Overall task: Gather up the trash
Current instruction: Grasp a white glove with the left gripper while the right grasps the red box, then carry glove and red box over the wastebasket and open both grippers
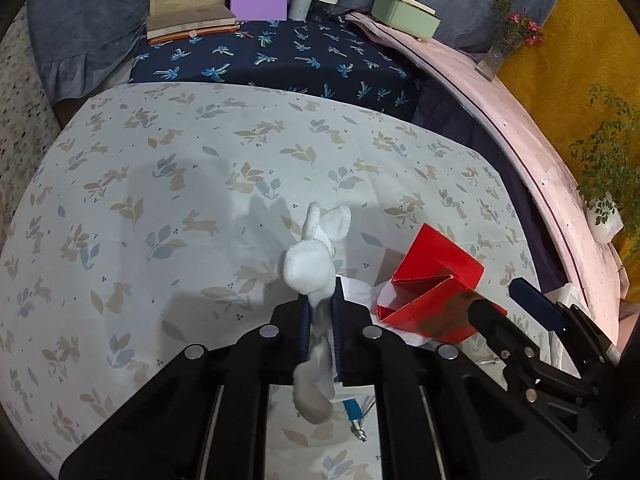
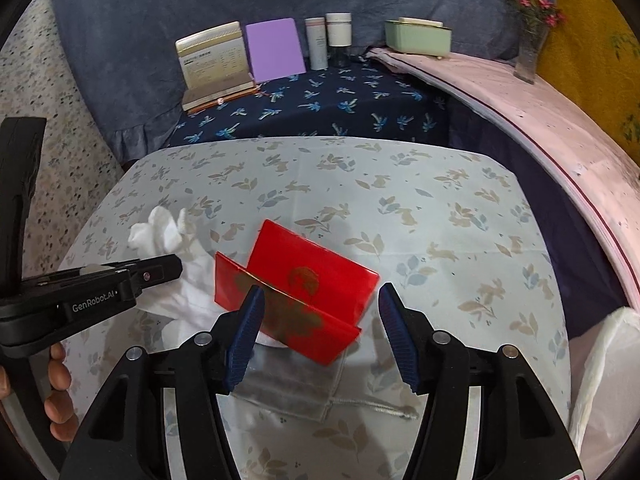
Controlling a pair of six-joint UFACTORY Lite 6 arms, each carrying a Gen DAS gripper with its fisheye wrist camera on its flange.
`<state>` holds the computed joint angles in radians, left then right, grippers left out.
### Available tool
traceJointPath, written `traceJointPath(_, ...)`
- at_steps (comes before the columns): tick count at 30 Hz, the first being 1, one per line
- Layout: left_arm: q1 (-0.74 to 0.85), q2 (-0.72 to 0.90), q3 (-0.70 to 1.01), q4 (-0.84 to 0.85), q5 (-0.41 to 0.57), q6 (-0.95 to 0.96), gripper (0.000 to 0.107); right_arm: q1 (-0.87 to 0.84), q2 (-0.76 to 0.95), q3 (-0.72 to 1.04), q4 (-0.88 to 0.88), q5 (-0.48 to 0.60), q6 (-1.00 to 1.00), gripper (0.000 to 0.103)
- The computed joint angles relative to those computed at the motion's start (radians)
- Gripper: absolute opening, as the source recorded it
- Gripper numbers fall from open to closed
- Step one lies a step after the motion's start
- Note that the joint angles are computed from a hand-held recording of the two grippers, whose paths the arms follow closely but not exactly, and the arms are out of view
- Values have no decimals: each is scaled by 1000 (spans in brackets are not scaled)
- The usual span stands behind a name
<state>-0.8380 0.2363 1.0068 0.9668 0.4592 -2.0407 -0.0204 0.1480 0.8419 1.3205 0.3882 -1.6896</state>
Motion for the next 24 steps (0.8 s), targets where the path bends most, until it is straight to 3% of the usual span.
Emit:
traceJointPath(3, 5, 10, 15, 0, -7, 12, 8, 10, 25, 20, -56, 17, 48, 57)
traceJointPath(4, 5, 13, 22, -1, -6, 16, 8, 14, 28, 20, -72, 21, 66, 52)
traceJointPath(7, -10, 22, 46, -5, 13, 26, 8, 22, 13, -9, -97, 18, 88, 24)
traceJointPath(10, -32, 24, 73, -16, 34, 37, 7, 2, -23, -41, -113, 33, 113, 8)
traceJointPath(17, -112, 43, 192, -67, 121, 100, 7, -138, -175, -103, -163, 127, 155, 4)
traceJointPath(24, -215, 153, 439, -123, 236, 195, 7, -349, -275, -96, -257, 268, 210, 4)
